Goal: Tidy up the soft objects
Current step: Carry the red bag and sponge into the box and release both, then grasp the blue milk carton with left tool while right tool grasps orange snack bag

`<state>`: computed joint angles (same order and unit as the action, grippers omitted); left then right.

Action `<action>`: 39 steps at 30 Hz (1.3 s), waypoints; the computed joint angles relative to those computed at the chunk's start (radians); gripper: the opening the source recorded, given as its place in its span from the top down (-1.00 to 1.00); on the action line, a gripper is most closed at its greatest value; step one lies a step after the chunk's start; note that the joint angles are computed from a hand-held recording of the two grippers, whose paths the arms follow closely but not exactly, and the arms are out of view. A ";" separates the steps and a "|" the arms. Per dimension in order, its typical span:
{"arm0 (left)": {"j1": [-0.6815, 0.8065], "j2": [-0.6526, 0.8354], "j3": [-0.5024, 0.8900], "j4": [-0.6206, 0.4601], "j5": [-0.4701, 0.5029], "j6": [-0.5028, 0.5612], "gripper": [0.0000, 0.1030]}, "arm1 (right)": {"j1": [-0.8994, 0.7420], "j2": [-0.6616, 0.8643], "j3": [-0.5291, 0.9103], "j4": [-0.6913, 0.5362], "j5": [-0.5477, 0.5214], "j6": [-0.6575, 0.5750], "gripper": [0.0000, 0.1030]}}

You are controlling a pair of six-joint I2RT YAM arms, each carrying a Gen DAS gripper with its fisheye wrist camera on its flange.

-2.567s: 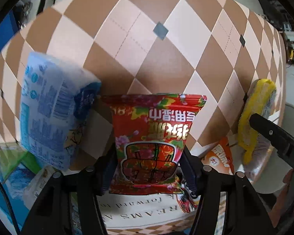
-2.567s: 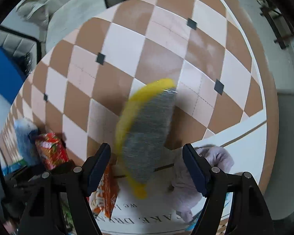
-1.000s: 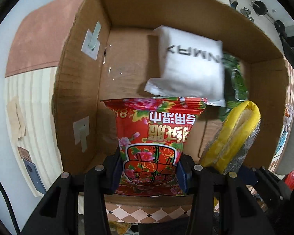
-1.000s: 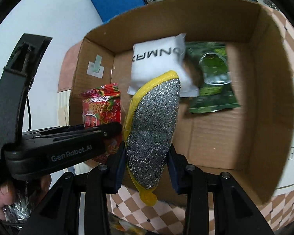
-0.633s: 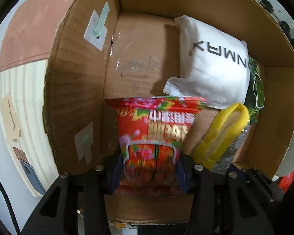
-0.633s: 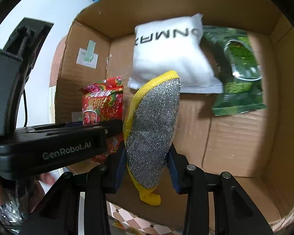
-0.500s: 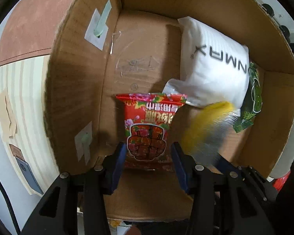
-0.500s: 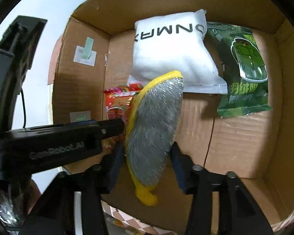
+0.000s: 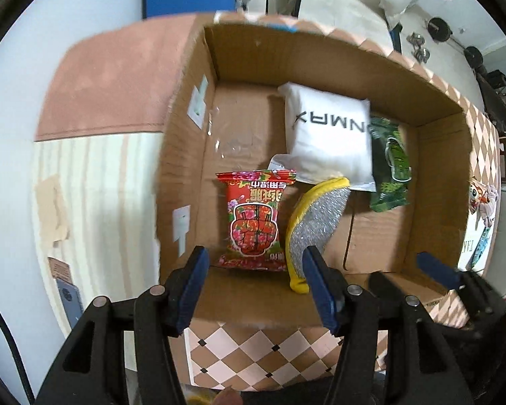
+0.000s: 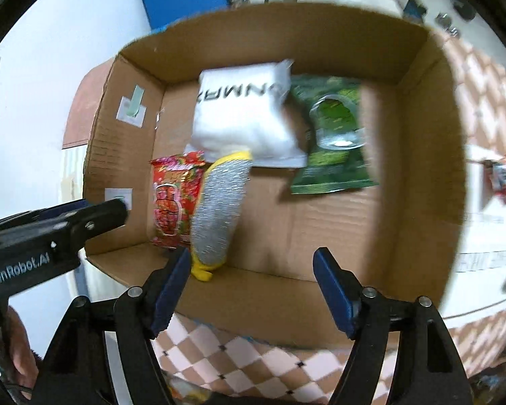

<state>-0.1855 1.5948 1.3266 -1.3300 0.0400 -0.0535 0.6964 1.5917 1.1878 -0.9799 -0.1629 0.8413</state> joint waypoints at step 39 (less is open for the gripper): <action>-0.489 -0.159 0.312 -0.141 -0.223 -0.257 -0.89 | -0.041 -0.591 0.043 -0.478 0.233 0.149 -1.00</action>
